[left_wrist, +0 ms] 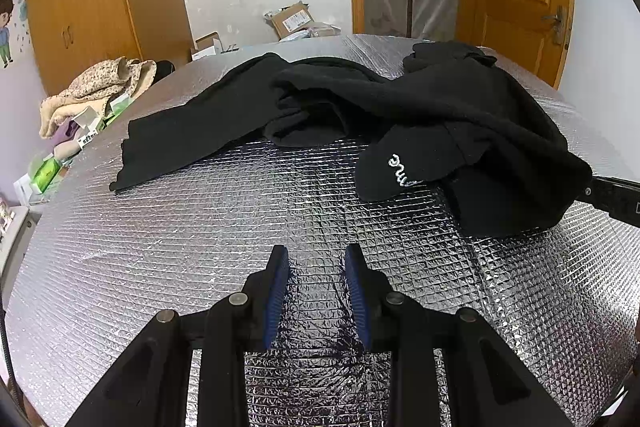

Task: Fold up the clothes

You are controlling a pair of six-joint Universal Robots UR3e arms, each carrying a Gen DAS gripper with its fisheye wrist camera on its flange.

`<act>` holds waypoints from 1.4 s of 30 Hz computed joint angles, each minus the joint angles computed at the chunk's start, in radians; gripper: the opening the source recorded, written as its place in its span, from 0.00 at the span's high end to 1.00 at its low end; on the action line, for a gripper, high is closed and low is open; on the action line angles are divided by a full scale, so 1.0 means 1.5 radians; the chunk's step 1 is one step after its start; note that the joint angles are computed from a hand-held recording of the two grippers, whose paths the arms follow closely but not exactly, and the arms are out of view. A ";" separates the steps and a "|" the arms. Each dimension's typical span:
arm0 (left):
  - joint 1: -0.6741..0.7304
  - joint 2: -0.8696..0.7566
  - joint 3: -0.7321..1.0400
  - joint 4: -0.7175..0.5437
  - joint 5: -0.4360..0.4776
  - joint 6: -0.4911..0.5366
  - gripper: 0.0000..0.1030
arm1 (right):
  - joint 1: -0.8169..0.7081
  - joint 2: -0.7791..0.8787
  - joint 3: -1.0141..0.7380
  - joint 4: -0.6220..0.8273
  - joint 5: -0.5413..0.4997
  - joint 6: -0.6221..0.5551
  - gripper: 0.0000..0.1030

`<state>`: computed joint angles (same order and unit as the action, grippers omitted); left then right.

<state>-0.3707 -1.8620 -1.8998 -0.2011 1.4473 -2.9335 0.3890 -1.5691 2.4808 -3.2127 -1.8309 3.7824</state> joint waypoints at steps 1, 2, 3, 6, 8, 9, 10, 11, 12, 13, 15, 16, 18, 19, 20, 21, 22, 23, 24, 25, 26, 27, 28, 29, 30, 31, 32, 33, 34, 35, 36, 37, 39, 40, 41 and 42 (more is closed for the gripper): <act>0.003 0.003 0.003 -0.011 -0.006 0.000 0.71 | 0.003 0.001 0.000 -0.002 -0.003 0.002 0.93; 0.007 0.007 0.005 -0.023 -0.012 0.000 0.71 | 0.007 0.001 0.000 -0.003 -0.005 0.003 0.94; 0.014 0.014 0.007 -0.039 -0.026 -0.003 0.71 | 0.008 -0.001 0.001 -0.005 -0.005 0.004 0.94; 0.046 0.038 0.013 -0.093 -0.090 -0.017 0.72 | 0.011 -0.009 0.009 -0.011 -0.007 0.006 0.95; 0.065 0.053 0.017 -0.111 -0.129 -0.027 0.72 | 0.012 -0.014 0.015 -0.017 -0.007 0.008 0.96; 0.070 0.058 0.018 -0.109 -0.138 -0.031 0.72 | 0.014 -0.016 0.016 -0.019 -0.007 0.009 0.96; 0.074 0.062 0.020 -0.107 -0.148 -0.034 0.72 | 0.016 -0.017 0.018 -0.020 -0.007 0.011 0.97; 0.079 0.066 0.023 -0.107 -0.159 -0.036 0.72 | 0.020 -0.018 0.018 -0.021 -0.010 0.011 0.97; 0.084 0.069 0.030 -0.111 -0.173 -0.038 0.72 | 0.025 -0.019 0.017 -0.022 -0.014 0.012 0.97; 0.089 0.071 0.040 -0.118 -0.191 -0.041 0.72 | 0.033 -0.017 0.015 -0.022 -0.022 0.015 0.97; 0.097 0.071 0.060 -0.134 -0.225 -0.047 0.72 | 0.042 -0.016 0.018 -0.027 -0.030 0.017 0.97; 0.101 0.070 0.069 -0.141 -0.239 -0.050 0.72 | 0.044 -0.018 0.021 -0.028 -0.032 0.019 0.98; 0.108 0.064 0.088 -0.156 -0.275 -0.056 0.71 | 0.044 -0.026 0.035 -0.033 -0.032 0.023 0.98; 0.110 0.054 0.106 -0.172 -0.295 -0.056 0.70 | 0.042 -0.031 0.044 -0.036 -0.031 0.025 0.98; 0.110 0.041 0.128 -0.195 -0.312 -0.052 0.69 | 0.037 -0.034 0.053 -0.041 -0.027 0.027 0.98; 0.108 0.026 0.153 -0.219 -0.324 -0.048 0.69 | 0.029 -0.038 0.065 -0.048 -0.018 0.028 0.98; 0.102 0.009 0.177 -0.236 -0.327 -0.049 0.69 | 0.019 -0.044 0.077 -0.054 -0.007 0.028 0.98; 0.095 -0.006 0.195 -0.246 -0.324 -0.055 0.69 | 0.008 -0.051 0.088 -0.060 0.005 0.026 0.97; 0.089 -0.022 0.215 -0.256 -0.322 -0.060 0.69 | 0.002 -0.054 0.096 -0.070 0.011 0.029 0.97; 0.084 -0.035 0.232 -0.266 -0.322 -0.065 0.69 | -0.004 -0.057 0.103 -0.078 0.017 0.032 0.97; 0.080 -0.048 0.246 -0.276 -0.322 -0.071 0.69 | -0.007 -0.058 0.104 -0.080 0.020 0.031 0.96; 0.076 -0.060 0.260 -0.286 -0.323 -0.078 0.69 | -0.011 -0.060 0.102 -0.075 0.025 0.027 0.94; 0.072 -0.070 0.273 -0.291 -0.324 -0.084 0.69 | -0.016 -0.061 0.100 -0.068 0.032 0.024 0.94; 0.067 -0.076 0.283 -0.291 -0.324 -0.090 0.69 | -0.024 -0.064 0.097 -0.055 0.041 0.023 0.94; 0.062 -0.082 0.292 -0.290 -0.323 -0.095 0.69 | -0.030 -0.063 0.095 -0.048 0.048 0.023 0.93; 0.058 -0.089 0.304 -0.292 -0.322 -0.102 0.69 | -0.035 -0.062 0.095 -0.049 0.053 0.023 0.90; 0.056 -0.097 0.318 -0.297 -0.318 -0.108 0.69 | -0.040 -0.060 0.095 -0.050 0.058 0.023 0.88; 0.053 -0.105 0.331 -0.302 -0.315 -0.114 0.69 | -0.044 -0.058 0.095 -0.051 0.062 0.022 0.88; 0.053 -0.110 0.342 -0.308 -0.314 -0.120 0.69 | -0.049 -0.055 0.095 -0.051 0.067 0.022 0.88; 0.055 -0.112 0.348 -0.314 -0.317 -0.126 0.69 | -0.052 -0.054 0.093 -0.051 0.070 0.022 0.88; 0.057 -0.114 0.353 -0.317 -0.322 -0.133 0.69 | -0.051 -0.053 0.089 -0.048 0.069 0.023 0.88; 0.058 -0.117 0.359 -0.315 -0.330 -0.139 0.69 | -0.049 -0.051 0.086 -0.048 0.067 0.024 0.88; 0.055 -0.122 0.369 -0.314 -0.329 -0.142 0.69 | -0.046 -0.046 0.087 -0.058 0.065 0.023 0.88; 0.052 -0.125 0.375 -0.316 -0.327 -0.141 0.70 | -0.046 -0.045 0.087 -0.062 0.064 0.022 0.89; 0.048 -0.129 0.382 -0.319 -0.324 -0.139 0.75 | -0.045 -0.044 0.089 -0.066 0.064 0.020 0.94; 0.043 -0.134 0.391 -0.325 -0.318 -0.134 0.81 | -0.043 -0.041 0.090 -0.073 0.062 0.020 0.96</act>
<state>-0.3057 -2.0636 -1.3136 -0.6884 0.9704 -3.1343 0.3244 -1.6307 2.6157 -3.3229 -1.7373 3.8121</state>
